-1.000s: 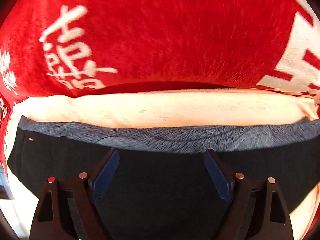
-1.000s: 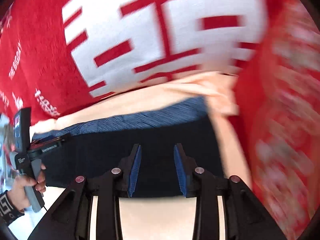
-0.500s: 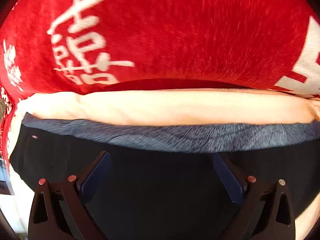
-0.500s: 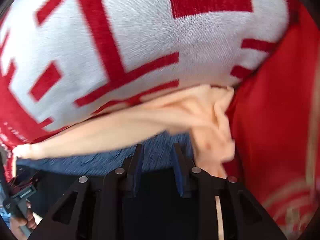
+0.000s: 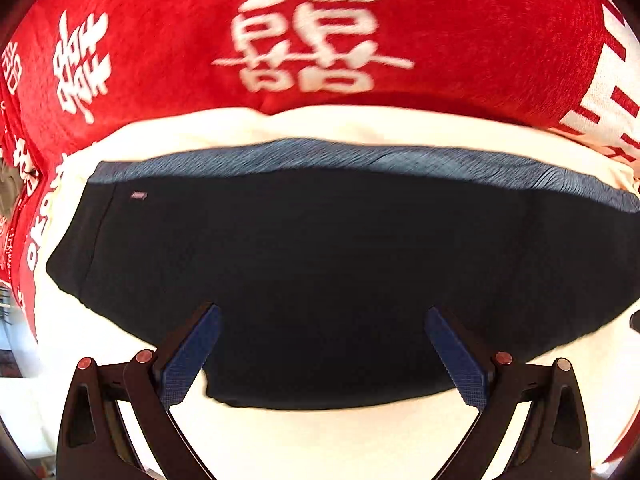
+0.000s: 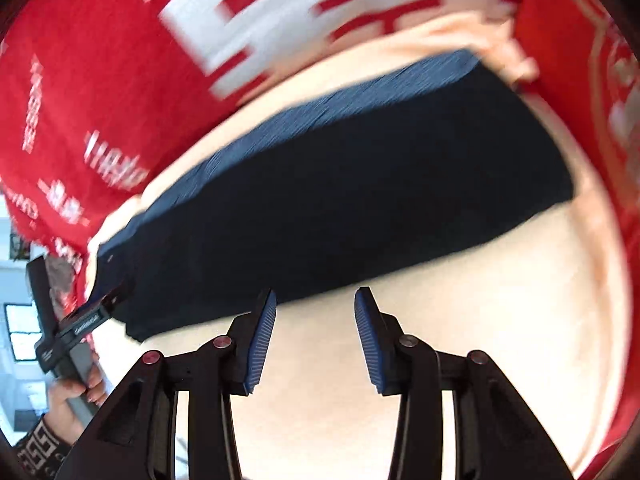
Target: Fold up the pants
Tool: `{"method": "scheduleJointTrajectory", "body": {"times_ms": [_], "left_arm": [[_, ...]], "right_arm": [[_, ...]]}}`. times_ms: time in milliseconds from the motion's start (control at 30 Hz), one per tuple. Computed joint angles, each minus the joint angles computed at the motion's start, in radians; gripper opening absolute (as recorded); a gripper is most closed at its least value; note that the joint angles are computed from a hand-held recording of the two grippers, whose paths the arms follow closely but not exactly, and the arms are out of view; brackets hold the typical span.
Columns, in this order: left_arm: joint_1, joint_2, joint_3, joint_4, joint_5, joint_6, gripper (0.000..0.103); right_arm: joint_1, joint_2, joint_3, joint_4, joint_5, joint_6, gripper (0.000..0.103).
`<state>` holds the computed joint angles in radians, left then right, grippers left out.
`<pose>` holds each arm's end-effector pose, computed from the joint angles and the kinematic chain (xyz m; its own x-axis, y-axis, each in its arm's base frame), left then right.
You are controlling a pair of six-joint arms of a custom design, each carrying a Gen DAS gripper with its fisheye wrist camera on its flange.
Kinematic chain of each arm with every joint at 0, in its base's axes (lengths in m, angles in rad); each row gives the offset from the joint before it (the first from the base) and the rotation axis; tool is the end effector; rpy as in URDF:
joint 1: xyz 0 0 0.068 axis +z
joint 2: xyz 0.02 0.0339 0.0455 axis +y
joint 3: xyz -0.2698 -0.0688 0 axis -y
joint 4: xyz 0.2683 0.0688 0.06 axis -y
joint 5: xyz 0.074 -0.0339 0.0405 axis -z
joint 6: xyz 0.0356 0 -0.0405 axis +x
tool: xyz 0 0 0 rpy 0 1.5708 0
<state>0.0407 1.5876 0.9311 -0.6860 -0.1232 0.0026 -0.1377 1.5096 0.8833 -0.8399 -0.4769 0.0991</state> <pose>0.2980 0.0165 0.1605 -0.9734 -0.0371 -0.2260 -0.0656 0.9906 0.1203 0.2668 -0.0205 0.1691 -0.9729 0.2236 -0.0587 0.1716 0.8687 0.4646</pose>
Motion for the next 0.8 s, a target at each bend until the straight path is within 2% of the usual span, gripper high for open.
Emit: {"method": "scheduleJointTrajectory", "body": {"times_ms": [33, 133, 233, 267, 333, 367, 467, 600, 800], "left_arm": [[0.019, -0.023, -0.018, -0.003, 0.011, 0.021, 0.103], [0.148, 0.002, -0.027, 0.035, 0.065, 0.149, 0.103], [0.277, 0.048, -0.001, 0.045, 0.118, 0.273, 0.103], [0.319, 0.069, 0.017, 0.036, 0.133, 0.313, 0.103], [0.396, 0.099, 0.052, 0.011, 0.162, 0.387, 0.103], [0.44, 0.118, 0.074, 0.001, 0.177, 0.438, 0.103], [0.531, 0.173, 0.14, -0.009, 0.187, 0.547, 0.103], [0.625, 0.278, 0.284, -0.014, 0.214, 0.651, 0.103], [0.672, 0.454, 0.436, 0.1, 0.192, 0.727, 0.103]], "right_arm": [[0.045, -0.057, -0.058, 0.014, -0.018, 0.042, 0.045], [0.234, -0.093, -0.121, 0.131, -0.053, 0.229, 0.045], [0.457, -0.13, -0.16, 0.255, -0.068, 0.472, 0.046], [0.561, -0.087, -0.161, 0.381, -0.043, 0.607, 0.047], [0.697, -0.033, -0.154, 0.511, -0.016, 0.775, 0.047], [0.727, -0.038, -0.159, 0.531, -0.015, 0.812, 0.047], [0.878, 0.08, -0.102, 0.689, 0.03, 0.981, 0.047], [0.966, 0.189, -0.038, 0.787, 0.069, 1.097, 0.047], [0.996, 0.298, -0.01, 0.951, 0.108, 1.174, 0.047]]}}
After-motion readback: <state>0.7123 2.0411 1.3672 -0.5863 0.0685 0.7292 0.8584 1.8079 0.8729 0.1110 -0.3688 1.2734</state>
